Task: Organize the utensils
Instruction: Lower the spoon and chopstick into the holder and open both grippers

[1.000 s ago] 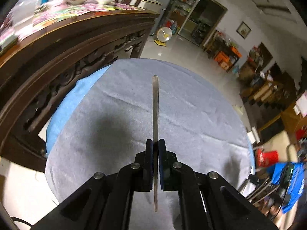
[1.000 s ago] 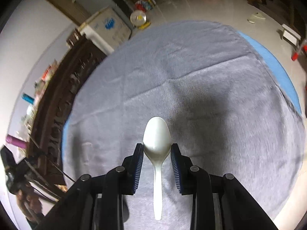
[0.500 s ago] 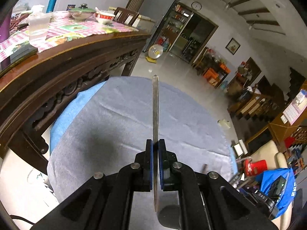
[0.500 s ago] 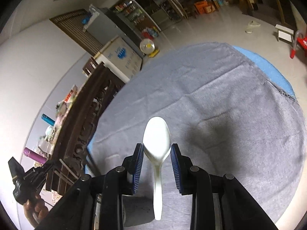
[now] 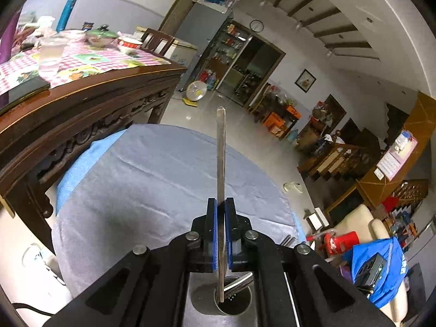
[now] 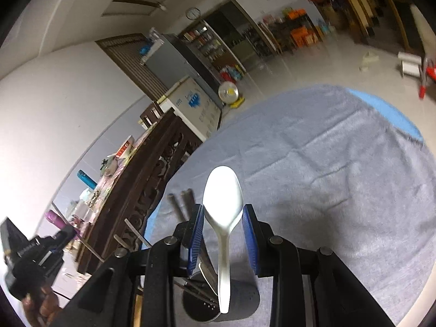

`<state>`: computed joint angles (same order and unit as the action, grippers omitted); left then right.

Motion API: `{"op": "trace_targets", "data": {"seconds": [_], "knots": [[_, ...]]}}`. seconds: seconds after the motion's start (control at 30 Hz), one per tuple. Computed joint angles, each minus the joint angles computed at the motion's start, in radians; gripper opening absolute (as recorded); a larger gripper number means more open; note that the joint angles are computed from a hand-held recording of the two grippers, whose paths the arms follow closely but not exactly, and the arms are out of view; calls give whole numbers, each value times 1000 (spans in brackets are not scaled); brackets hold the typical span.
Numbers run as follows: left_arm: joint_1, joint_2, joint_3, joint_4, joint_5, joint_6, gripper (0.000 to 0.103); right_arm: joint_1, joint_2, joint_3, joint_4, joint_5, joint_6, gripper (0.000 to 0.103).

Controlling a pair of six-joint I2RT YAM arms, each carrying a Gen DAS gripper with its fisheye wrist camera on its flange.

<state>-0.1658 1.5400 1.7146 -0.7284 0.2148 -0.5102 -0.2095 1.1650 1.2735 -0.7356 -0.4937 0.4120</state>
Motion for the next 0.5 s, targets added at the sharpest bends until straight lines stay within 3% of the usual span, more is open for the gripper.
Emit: {"op": "trace_targets", "data": {"seconds": [0.5], "knots": [[-172,17,-109,112,-136,59,5,250,-102,-140,138,260,-6,31]]}}
